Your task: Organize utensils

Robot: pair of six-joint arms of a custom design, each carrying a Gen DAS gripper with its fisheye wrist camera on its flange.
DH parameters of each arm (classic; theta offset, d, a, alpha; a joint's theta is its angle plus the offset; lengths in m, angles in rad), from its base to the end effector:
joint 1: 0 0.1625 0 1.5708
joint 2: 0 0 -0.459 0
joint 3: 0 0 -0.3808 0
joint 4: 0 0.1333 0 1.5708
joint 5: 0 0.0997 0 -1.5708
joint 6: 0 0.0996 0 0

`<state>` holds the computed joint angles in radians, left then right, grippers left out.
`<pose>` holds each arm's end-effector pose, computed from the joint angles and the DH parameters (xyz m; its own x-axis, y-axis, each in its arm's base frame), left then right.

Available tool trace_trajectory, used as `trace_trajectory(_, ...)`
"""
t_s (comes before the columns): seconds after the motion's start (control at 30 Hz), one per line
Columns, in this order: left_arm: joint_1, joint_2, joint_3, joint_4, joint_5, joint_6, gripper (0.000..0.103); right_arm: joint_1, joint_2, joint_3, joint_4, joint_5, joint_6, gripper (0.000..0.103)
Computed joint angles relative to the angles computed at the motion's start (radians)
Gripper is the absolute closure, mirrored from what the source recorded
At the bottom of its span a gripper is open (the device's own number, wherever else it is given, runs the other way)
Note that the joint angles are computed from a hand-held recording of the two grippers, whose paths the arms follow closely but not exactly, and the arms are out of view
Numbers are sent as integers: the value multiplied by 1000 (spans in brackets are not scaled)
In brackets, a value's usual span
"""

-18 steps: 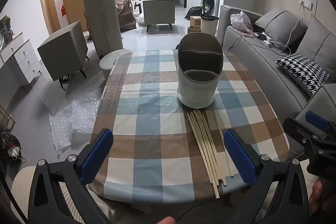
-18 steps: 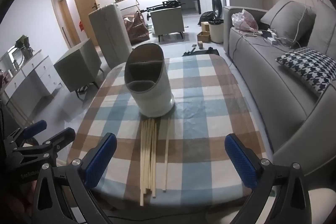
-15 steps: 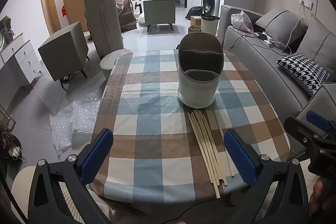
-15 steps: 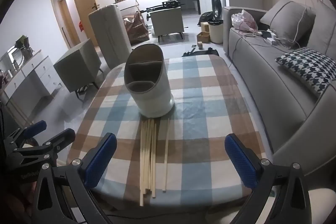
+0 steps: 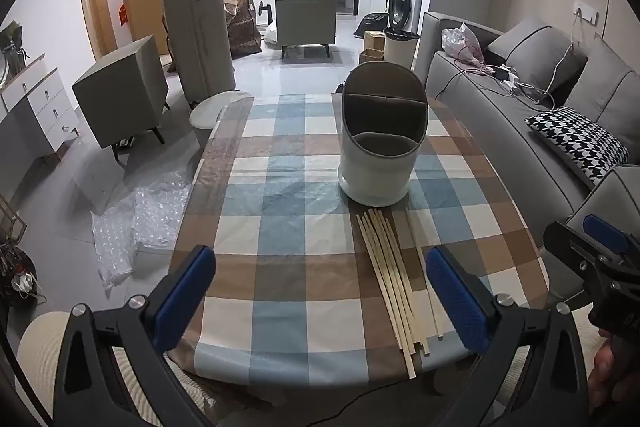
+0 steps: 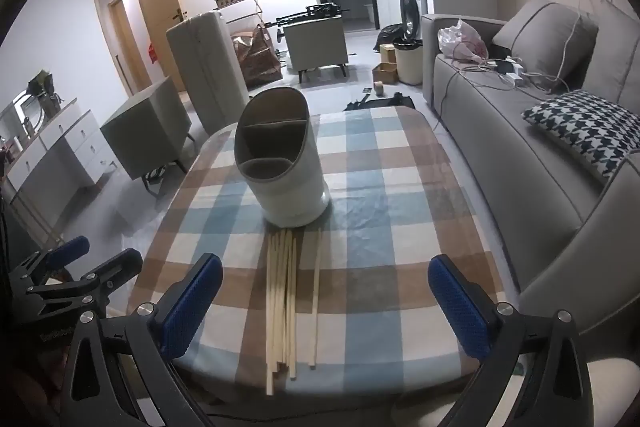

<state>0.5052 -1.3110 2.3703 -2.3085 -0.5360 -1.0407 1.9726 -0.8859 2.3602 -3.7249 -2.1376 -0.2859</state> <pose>-0.2290 -0.3769 0.1943 -0.7210 -0.1037 -0.6851 0.4117 0.7312 -0.5439 0.2523 -0.3898 0.1363 -0.7858 -0.2203 0.5779 -0.5480 0.6813 -0.4854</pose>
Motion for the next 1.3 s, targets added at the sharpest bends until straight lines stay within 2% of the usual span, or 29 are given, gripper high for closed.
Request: trace_trajectory(1.3, -5, -2, 4, -5, -5, 0, 1, -3, -22, 4, 11, 8, -2, 0)
